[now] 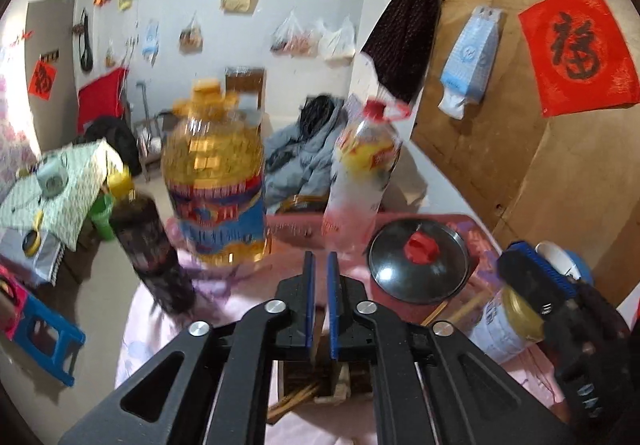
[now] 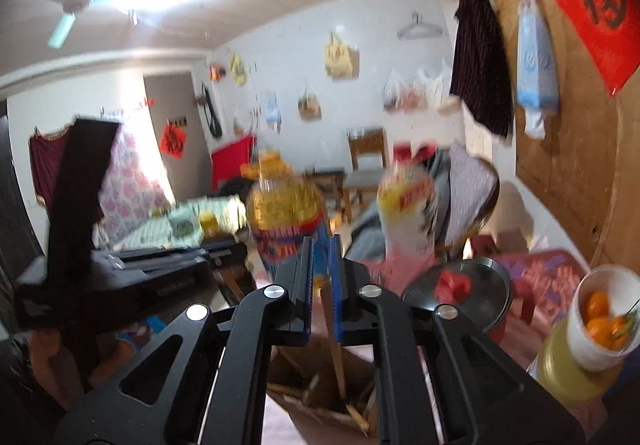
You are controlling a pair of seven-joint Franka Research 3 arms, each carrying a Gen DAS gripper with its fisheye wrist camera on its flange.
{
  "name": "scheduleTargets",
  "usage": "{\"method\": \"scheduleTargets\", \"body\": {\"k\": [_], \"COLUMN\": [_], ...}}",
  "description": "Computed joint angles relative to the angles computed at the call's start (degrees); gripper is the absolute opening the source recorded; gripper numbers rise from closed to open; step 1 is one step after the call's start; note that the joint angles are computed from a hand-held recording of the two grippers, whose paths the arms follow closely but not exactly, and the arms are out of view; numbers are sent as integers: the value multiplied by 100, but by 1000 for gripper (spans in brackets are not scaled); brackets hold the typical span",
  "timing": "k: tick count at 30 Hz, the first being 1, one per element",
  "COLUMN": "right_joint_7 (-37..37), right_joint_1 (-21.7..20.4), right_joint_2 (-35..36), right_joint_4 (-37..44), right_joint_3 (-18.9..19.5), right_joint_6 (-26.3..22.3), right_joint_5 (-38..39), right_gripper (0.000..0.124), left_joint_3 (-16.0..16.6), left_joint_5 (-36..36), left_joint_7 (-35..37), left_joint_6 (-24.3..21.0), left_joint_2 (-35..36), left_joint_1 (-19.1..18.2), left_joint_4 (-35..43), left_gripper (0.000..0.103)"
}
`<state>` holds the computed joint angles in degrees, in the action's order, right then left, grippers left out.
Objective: Organize utensils
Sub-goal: 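Lift both chopsticks, lower them into the wooden holder and open both tools, then move both open tools back over the last chopsticks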
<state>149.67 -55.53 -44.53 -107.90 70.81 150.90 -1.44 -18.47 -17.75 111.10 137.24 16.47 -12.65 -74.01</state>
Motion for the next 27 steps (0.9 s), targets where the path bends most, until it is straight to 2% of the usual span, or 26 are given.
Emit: {"method": "scheduleTargets", "body": {"k": [2, 4, 7, 14, 20, 25, 27], "right_joint_7": [74, 144, 261, 694, 1064, 1426, 1559], "right_joint_1": [81, 185, 390, 906, 1469, 1926, 2117], "right_joint_2": [-17, -63, -139, -203, -194, -316, -397], "right_joint_4": [-116, -210, -325, -542, -744, -882, -937], "right_joint_3": [-35, -133, -337, -578, -729, -861, -870], "right_joint_6": [-2, 35, 5, -177, -453, -786, -1009], "right_joint_5": [35, 8, -88, -342, -551, -769, -843], "right_gripper": [19, 19, 22, 35, 39, 54, 65], "left_joint_3": [17, 52, 127, 276, 469, 662, 744], "left_joint_5": [-99, -122, -95, -176, -139, -7, 10], "left_joint_7": [63, 116, 72, -138, -173, -375, -443], "left_joint_6": [95, 240, 212, 438, 439, 602, 659], "left_joint_2": [-115, -227, -328, -875, -1508, -2092, -2352], "left_joint_1": [86, 133, 185, 264, 209, 109, 62], "left_joint_4": [-274, -482, -621, -1317, -2111, -2888, -3251], "left_gripper": [36, 37, 38, 66, 78, 86, 90]}}
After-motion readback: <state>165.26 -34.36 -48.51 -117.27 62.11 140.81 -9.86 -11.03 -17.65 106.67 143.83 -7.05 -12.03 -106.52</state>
